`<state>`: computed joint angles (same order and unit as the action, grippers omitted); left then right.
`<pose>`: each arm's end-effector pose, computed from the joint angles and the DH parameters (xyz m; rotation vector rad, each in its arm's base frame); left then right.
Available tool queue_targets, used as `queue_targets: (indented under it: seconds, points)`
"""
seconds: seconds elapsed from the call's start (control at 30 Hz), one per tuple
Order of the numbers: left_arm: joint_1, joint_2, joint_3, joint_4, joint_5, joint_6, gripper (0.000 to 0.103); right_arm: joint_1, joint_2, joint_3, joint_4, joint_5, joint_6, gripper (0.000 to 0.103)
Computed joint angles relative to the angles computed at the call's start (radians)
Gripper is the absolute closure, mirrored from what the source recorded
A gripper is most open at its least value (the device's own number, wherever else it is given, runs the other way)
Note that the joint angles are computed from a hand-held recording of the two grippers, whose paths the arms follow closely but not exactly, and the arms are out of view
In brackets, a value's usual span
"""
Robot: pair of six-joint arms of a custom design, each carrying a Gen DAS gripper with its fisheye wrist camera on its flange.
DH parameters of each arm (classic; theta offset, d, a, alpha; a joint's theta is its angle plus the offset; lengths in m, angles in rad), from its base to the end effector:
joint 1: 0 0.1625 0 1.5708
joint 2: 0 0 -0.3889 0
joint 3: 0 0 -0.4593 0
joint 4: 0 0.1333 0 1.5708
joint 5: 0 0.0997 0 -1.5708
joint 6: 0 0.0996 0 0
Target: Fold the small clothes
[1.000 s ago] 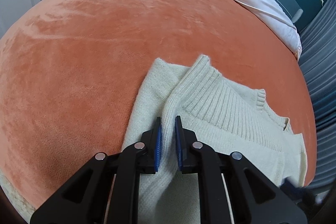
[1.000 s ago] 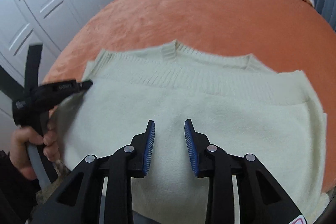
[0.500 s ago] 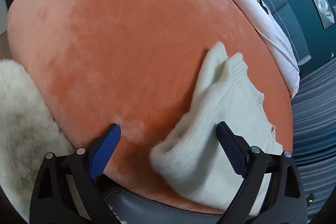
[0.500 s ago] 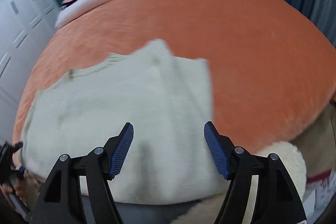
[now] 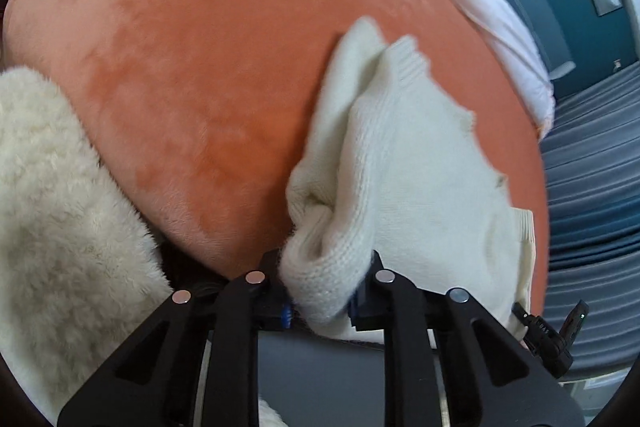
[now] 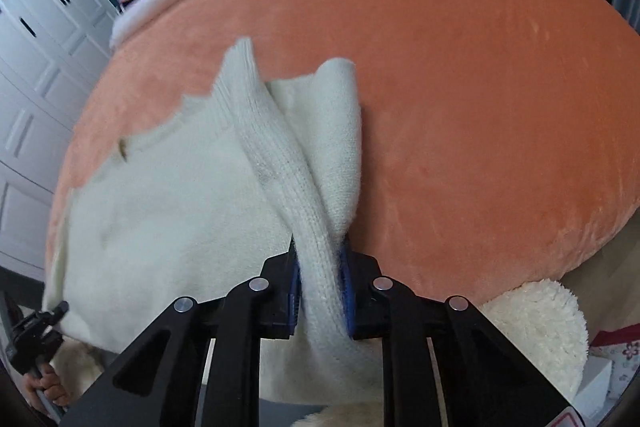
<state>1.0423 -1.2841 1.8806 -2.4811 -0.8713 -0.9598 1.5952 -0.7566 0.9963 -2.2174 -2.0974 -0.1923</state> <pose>-0.1362 -0.6249 0.2358 -0.7209 2.5719 -0.9691 0.1041 -0.8523 0.2808 0.1347 -2.5483 0.4662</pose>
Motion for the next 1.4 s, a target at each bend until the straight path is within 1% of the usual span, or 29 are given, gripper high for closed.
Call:
queue_targets:
  seconds: [0.07, 0.1, 0.13, 0.17, 0.2, 0.23, 0.3, 0.4, 0.47, 0.5, 0.53, 0.6, 0.67, 0.73, 0.77, 0.83, 0.87, 0.9, 0.93, 0.97, 1.0, 1.03, 1.07, 1.1, 1.17, 1.2, 1.27, 1.37, 1.4]
  points:
    - [-0.002, -0.004, -0.004, 0.009, 0.002, -0.036, 0.08, 0.0, 0.004, -0.012, 0.005, 0.001, 0.06, 0.075]
    - [-0.019, -0.007, -0.018, 0.051, 0.032, -0.04, 0.079, 0.012, -0.007, 0.016, -0.056, -0.024, 0.055, 0.075]
    - [-0.045, -0.004, -0.042, 0.11, 0.089, -0.036, 0.078, 0.036, -0.016, 0.045, -0.145, -0.067, 0.014, 0.074]
    - [-0.069, 0.001, -0.06, 0.14, 0.145, -0.016, 0.074, 0.057, -0.023, 0.07, -0.224, -0.077, -0.045, 0.068]
    - [-0.094, 0.008, -0.072, 0.145, 0.208, 0.016, 0.072, 0.079, -0.023, 0.079, -0.274, -0.063, -0.11, 0.068]
    - [-0.117, 0.026, -0.09, 0.127, 0.272, 0.067, 0.069, 0.095, -0.019, 0.08, -0.282, -0.04, -0.143, 0.068]
    - [-0.136, 0.081, -0.137, 0.027, 0.312, 0.199, 0.062, 0.125, 0.019, 0.036, -0.217, 0.04, -0.188, 0.068]
    - [-0.106, 0.194, -0.248, -0.071, 0.23, 0.34, 0.056, 0.155, 0.125, -0.075, -0.054, 0.17, -0.191, 0.073]
    - [-0.071, 0.253, -0.316, 0.007, 0.169, 0.316, 0.056, 0.163, 0.217, -0.176, 0.057, 0.226, -0.186, 0.075]
    - [-0.053, 0.283, -0.352, 0.055, 0.143, 0.293, 0.057, 0.168, 0.268, -0.231, 0.106, 0.224, -0.192, 0.079]
    - [-0.036, 0.304, -0.374, 0.103, 0.129, 0.255, 0.057, 0.171, 0.312, -0.279, 0.135, 0.198, -0.204, 0.082]
    - [-0.017, 0.305, -0.361, 0.13, 0.126, 0.212, 0.06, 0.163, 0.323, -0.279, 0.101, 0.151, -0.225, 0.103]
    - [-0.015, 0.277, -0.312, 0.062, 0.113, 0.236, 0.063, 0.139, 0.32, -0.304, 0.073, 0.128, -0.173, 0.103]
    - [-0.009, 0.269, -0.301, 0.041, 0.092, 0.262, 0.063, 0.11, 0.29, -0.289, -0.01, 0.027, -0.121, 0.103]
    - [-0.008, 0.267, -0.299, 0.037, 0.088, 0.274, 0.063, 0.088, 0.28, -0.304, 0.002, 0.022, -0.091, 0.103]
    - [-0.009, 0.273, -0.302, 0.044, 0.103, 0.291, 0.063, 0.044, 0.259, -0.333, 0.053, 0.064, -0.004, 0.103]
    - [-0.013, 0.276, -0.304, 0.055, 0.117, 0.291, 0.062, 0.042, 0.248, -0.332, 0.05, 0.049, 0.023, 0.103]
    - [-0.017, 0.279, -0.303, 0.059, 0.129, 0.29, 0.062, 0.048, 0.236, -0.313, 0.004, 0.004, 0.018, 0.101]
    - [-0.019, 0.284, -0.306, 0.057, 0.137, 0.294, 0.061, 0.053, 0.208, -0.274, -0.036, 0.001, 0.01, 0.101]
    - [-0.021, 0.285, -0.303, 0.055, 0.144, 0.295, 0.06, 0.048, 0.187, -0.244, -0.06, 0.033, 0.014, 0.102]
    - [-0.02, 0.281, -0.298, 0.053, 0.147, 0.297, 0.06, 0.038, 0.197, -0.257, -0.061, 0.028, 0.006, 0.103]
    - [-0.02, 0.283, -0.3, 0.051, 0.147, 0.3, 0.059, 0.032, 0.227, -0.296, -0.021, -0.015, 0.008, 0.103]
    - [-0.018, 0.286, -0.302, 0.051, 0.145, 0.302, 0.058, 0.021, 0.251, -0.318, 0.008, -0.025, 0.003, 0.103]
    - [-0.017, 0.286, -0.305, 0.056, 0.143, 0.303, 0.058, 0.012, 0.251, -0.315, -0.004, 0.0, -0.009, 0.103]
    - [-0.015, 0.281, -0.305, 0.059, 0.132, 0.301, 0.058, 0.02, 0.249, -0.333, 0.024, -0.002, 0.044, 0.103]
    - [-0.013, 0.277, -0.301, 0.05, 0.124, 0.3, 0.058, 0.029, 0.231, -0.312, -0.002, 0.005, 0.057, 0.103]
    - [-0.012, 0.274, -0.296, 0.04, 0.119, 0.303, 0.058, 0.047, 0.201, -0.254, -0.07, 0.015, 0.017, 0.101]
    - [-0.016, 0.281, -0.302, 0.052, 0.138, 0.31, 0.057, 0.045, 0.249, -0.29, -0.021, -0.083, -0.051, 0.103]
    - [-0.017, 0.283, -0.304, 0.055, 0.14, 0.314, 0.055, 0.039, 0.253, -0.285, -0.026, -0.086, -0.067, 0.103]
